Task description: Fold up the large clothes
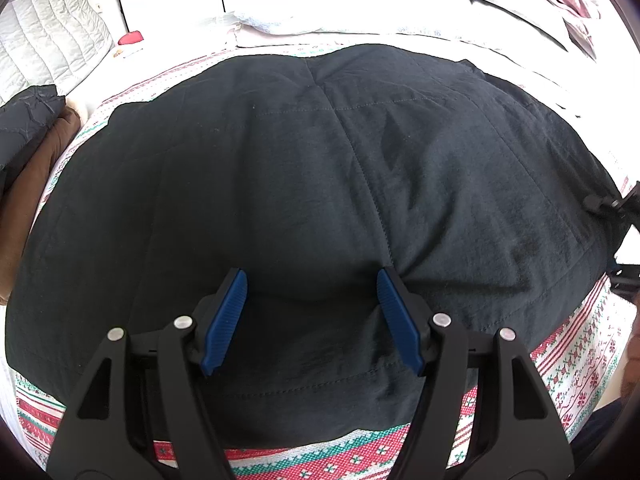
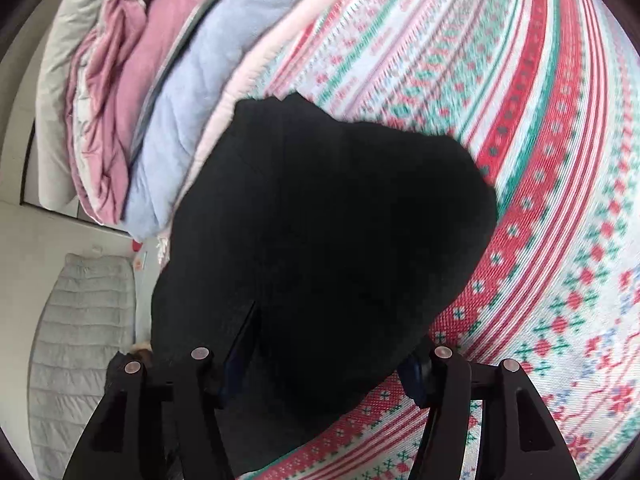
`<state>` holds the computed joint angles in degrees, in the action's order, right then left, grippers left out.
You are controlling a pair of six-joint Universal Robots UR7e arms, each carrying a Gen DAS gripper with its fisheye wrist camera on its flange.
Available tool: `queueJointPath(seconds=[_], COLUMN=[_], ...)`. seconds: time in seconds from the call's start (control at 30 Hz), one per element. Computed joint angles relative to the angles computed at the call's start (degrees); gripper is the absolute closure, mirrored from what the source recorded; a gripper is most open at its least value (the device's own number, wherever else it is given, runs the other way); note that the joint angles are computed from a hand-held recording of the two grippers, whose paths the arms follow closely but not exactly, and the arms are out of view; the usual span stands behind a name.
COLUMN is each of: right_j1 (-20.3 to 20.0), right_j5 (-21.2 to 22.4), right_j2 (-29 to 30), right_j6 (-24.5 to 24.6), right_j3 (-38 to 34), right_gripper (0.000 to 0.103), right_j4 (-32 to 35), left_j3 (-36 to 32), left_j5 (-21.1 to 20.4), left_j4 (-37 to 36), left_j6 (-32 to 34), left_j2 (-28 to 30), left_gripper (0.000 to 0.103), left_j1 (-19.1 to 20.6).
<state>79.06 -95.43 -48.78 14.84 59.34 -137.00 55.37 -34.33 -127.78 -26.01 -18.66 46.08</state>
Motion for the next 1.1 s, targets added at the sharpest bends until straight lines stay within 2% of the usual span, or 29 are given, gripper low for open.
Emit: queueJointPath(seconds=[0.17, 0.2, 0.23, 0.33, 0.53, 0.67, 0.73, 0.87, 0.97, 1.03, 1.1], right_j1=[0.91, 0.97, 1.05, 1.45, 4.07, 6.11, 6.84, 6.63, 6.08, 5.65, 5.35], right_j5=[-0.6, -0.13, -0.02, 1.49, 0.54, 1.13, 0.92, 0.45, 1.36, 2.08, 2.57], right_j2=[0.51, 0.4, 0.1, -0.64, -1.73, -3.0, -2.92, -2.54, -2.58, -2.61, -2.47], right_j6=[-1.85, -1.64, -1.52, -2.87, -10.33, -18.63, -20.92, -18.63, -16.66, -15.67, -14.63], right_j3=[0.06, 0.15, 0.51, 1.27, 3.64, 6.38, 6.67, 5.87, 5.38, 4.93, 3.87], right_gripper=[0.043, 0.048, 0.058, 0.073, 0.08, 0.081, 0.081, 0.081, 0.081, 0.081, 0.081], right_j4=[-2.37, -2.92, -3.55, -5.51, -11.56, -16.43, -17.33, -16.34, -15.0, -14.08, -12.75], left_j3=[-0.16, -0.23, -0.25, -0.34, -0.22, -0.26, -0.28, -0.21, -1.31, -2.06, -0.48], left_j5=[-0.01, 0.0, 0.01, 0.01, 0.08, -0.09, -0.03, 0.51, 0.2, -1.83, -3.65], left_j4=[0.09, 0.16, 0.19, 0.31, 0.24, 0.35, 0.41, 0.19, 2.91, 6.46, 6.39], left_j6=[-0.02, -0.04, -0.06, -0.11, 0.17, 0.08, 0.14, 0.8, 0.69, -0.41, -0.11], left_j2=[0.09, 0.11, 0.12, 0.14, 0.1, 0.09, 0.13, 0.21, 0.19, -0.9, -2.49], left_gripper=[0.034, 0.034, 0.034, 0.034, 0.034, 0.034, 0.034, 0.034, 0.035, 0.035, 0.035], left_j1=[-0.01, -0.02, -0.02, -0.03, -0.03, 0.03, -0.04, -0.18, -0.36, -0.51, -0.76])
